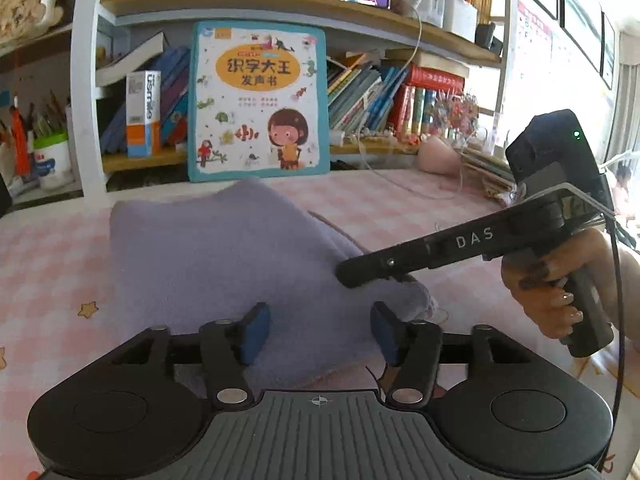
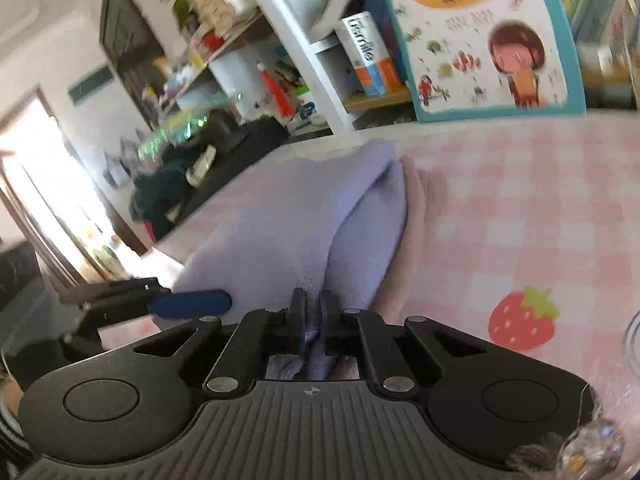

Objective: Fold clothes

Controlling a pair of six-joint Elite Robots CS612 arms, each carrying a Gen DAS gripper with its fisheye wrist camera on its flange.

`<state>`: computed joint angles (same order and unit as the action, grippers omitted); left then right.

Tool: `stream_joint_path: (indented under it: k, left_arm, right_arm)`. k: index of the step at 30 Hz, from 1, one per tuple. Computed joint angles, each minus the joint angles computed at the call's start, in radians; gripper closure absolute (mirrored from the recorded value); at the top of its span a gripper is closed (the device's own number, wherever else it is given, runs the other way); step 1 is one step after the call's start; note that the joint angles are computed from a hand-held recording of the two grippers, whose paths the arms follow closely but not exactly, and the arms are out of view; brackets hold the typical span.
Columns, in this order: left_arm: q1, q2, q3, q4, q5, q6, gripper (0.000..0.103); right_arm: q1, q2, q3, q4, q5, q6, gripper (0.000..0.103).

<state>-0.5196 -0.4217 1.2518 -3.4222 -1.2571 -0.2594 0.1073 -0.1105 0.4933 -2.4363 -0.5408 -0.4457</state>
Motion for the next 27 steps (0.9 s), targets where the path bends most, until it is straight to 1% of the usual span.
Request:
stream_joint_path:
  k: [1, 2, 4, 6, 8, 9, 10, 12, 13, 15, 16, 17, 19, 21, 24, 25, 26, 27]
  left_arm:
    - [-0.004, -0.002, 0.004, -0.014, 0.02, 0.002, 0.028]
    - [-0.005, -0.006, 0.012, -0.033, 0.042, 0.001, 0.022]
    - [-0.008, -0.014, 0.028, -0.07, 0.086, -0.001, 0.021]
    - [-0.002, -0.026, 0.046, -0.092, 0.116, -0.041, 0.016]
    - [0.006, -0.034, 0.059, -0.095, 0.147, -0.101, 0.011]
    - [0.011, -0.037, 0.064, -0.089, 0.159, -0.137, 0.01]
    - [0.016, -0.04, 0.069, -0.082, 0.17, -0.173, 0.008]
    - [0.039, -0.044, 0.074, -0.048, 0.134, -0.28, 0.006]
    - [0.051, -0.045, 0.076, -0.031, 0.113, -0.333, 0.006]
    - [0.073, -0.042, 0.07, 0.011, 0.052, -0.444, 0.006]
    - [0.085, -0.038, 0.063, 0.029, 0.008, -0.493, 0.007]
    - [0.093, -0.035, 0.056, 0.044, -0.02, -0.52, 0.007]
    - [0.103, -0.023, 0.039, 0.044, -0.056, -0.538, 0.007]
    - [0.111, -0.011, 0.021, 0.04, -0.089, -0.55, 0.007]
    - [0.118, 0.006, -0.008, 0.03, -0.135, -0.564, 0.011]
    - [0.12, 0.012, -0.019, 0.028, -0.16, -0.568, 0.02]
    - [0.119, 0.015, -0.026, 0.032, -0.171, -0.576, 0.021]
    - [0.113, 0.014, -0.028, 0.043, -0.149, -0.567, 0.022]
  right_arm:
    - [0.001, -0.005, 0.007, -0.004, -0.005, -0.014, 0.096]
    - [0.001, -0.009, 0.016, -0.014, -0.007, -0.022, 0.096]
    - [-0.002, -0.008, 0.012, -0.007, 0.008, -0.017, 0.094]
    - [-0.005, -0.001, -0.005, 0.009, 0.031, -0.001, 0.083]
    - [-0.011, 0.012, -0.033, -0.002, 0.067, 0.047, 0.046]
    - [-0.014, 0.019, -0.043, -0.033, 0.079, 0.087, 0.039]
    - [-0.015, 0.028, -0.061, -0.055, 0.077, 0.122, 0.035]
    - [-0.015, 0.039, -0.088, -0.06, 0.041, 0.174, 0.033]
    - [-0.015, 0.046, -0.104, -0.036, 0.022, 0.19, 0.032]
    - [-0.013, 0.064, -0.148, 0.036, -0.007, 0.212, 0.032]
    - [-0.012, 0.078, -0.178, 0.081, -0.012, 0.217, 0.032]
    - [-0.011, 0.093, -0.21, 0.126, -0.009, 0.22, 0.032]
    - [-0.009, 0.128, -0.285, 0.216, 0.0, 0.222, 0.032]
    - [-0.007, 0.163, -0.355, 0.28, 0.019, 0.217, 0.032]
    - [-0.004, 0.179, -0.39, 0.307, 0.027, 0.217, 0.033]
    - [-0.003, 0.185, -0.4, 0.315, 0.03, 0.221, 0.034]
    - [-0.002, 0.185, -0.401, 0.318, 0.032, 0.227, 0.035]
    - [-0.001, 0.173, -0.377, 0.302, 0.028, 0.232, 0.036]
